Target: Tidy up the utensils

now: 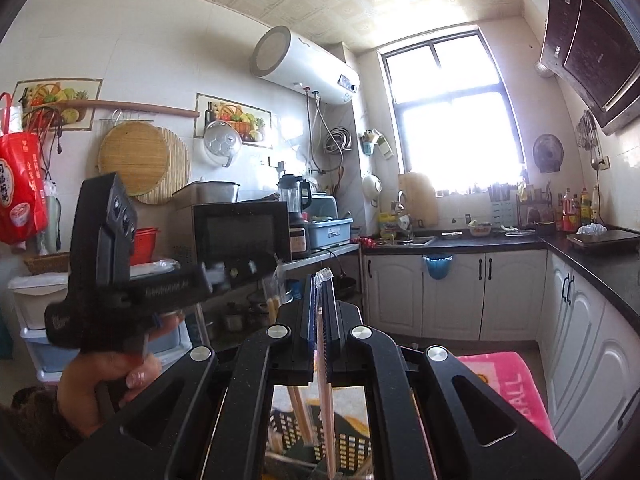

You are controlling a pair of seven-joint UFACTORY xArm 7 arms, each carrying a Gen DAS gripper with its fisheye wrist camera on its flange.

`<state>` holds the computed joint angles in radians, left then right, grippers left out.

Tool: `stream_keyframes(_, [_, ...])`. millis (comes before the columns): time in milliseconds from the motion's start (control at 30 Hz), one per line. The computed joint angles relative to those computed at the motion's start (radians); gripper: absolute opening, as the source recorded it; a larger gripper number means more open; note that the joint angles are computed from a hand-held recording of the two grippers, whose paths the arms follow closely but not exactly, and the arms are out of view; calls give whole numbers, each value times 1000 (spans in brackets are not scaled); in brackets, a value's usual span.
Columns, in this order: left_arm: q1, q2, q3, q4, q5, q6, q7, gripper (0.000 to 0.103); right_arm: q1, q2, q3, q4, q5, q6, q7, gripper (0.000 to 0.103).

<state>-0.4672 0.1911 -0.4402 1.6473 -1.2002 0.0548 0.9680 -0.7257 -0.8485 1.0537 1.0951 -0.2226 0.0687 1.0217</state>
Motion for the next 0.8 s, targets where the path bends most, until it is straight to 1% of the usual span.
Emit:
stream_keyframes(100, [-6,17,8,7,38,-8,-38,1,-36,15,18,23,2,-7,3,3])
stream_keyframes(200, [2,31,1,10,77,-14,-74,1,-69,24,35,36,6,-17,7,3])
stream_keyframes(300, [6,48,-4,11,137,-25,-131,1,-96,43,56,54,9,-16,5,3])
stream_keyframes(467, [60,71,-66,8,153,-47,-144,1,-148,61,99,78,18,-17,7,3])
stream_keyframes(600, [86,88,-101,6,173,-60,-160,1,-182,73,135,84,26,-23,8,3])
stream_keyframes(667, [111,97,-136,3,165,-69,-148,1,-198,74,153,81,32,-27,11,3])
stream_keyframes(800, [148,113,-184,-5,153,-77,-137,1,-222,78,184,69,45,-34,18,4])
